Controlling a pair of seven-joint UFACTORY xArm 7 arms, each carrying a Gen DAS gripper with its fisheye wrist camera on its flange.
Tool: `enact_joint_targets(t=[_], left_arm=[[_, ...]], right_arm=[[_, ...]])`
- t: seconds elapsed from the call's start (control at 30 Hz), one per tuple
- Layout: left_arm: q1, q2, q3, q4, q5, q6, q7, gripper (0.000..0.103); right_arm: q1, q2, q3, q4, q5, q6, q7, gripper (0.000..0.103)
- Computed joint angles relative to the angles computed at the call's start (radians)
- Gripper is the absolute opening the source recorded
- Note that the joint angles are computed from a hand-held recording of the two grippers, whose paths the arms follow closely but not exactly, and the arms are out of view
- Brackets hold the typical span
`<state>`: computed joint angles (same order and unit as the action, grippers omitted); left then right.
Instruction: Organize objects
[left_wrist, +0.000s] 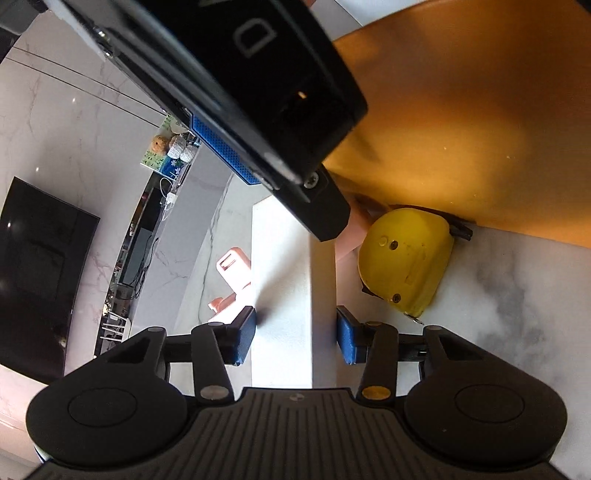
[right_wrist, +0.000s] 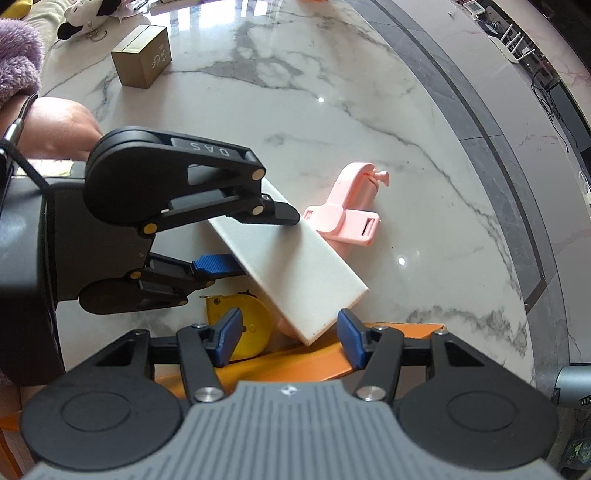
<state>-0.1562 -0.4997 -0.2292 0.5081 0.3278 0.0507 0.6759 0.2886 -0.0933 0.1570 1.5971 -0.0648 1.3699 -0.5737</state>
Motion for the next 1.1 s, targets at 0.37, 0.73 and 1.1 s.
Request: enact_joint_targets(t=[0.37,0.73,1.1], left_arm=[[-0.188,-0.105,0.209,0.144,-0.327,0.451,0.006,0.033],[-0.062,0.028,0.272,0.392,-0.525,0.720,-0.065,0.032],[-0.011,0.111,0.263,0.466,-0.578,0.813,-0.012,0.032]], right_arm=[[0.008,0.018,0.007,0.059,0.017,0.053,0.021,0.055],[0.008,0.189,-0.016,0.201,0.033,-0.024,0.306,0.045],[-0.008,0.319,-0.047,0.317,0.071,0.002,0.463,0.034]])
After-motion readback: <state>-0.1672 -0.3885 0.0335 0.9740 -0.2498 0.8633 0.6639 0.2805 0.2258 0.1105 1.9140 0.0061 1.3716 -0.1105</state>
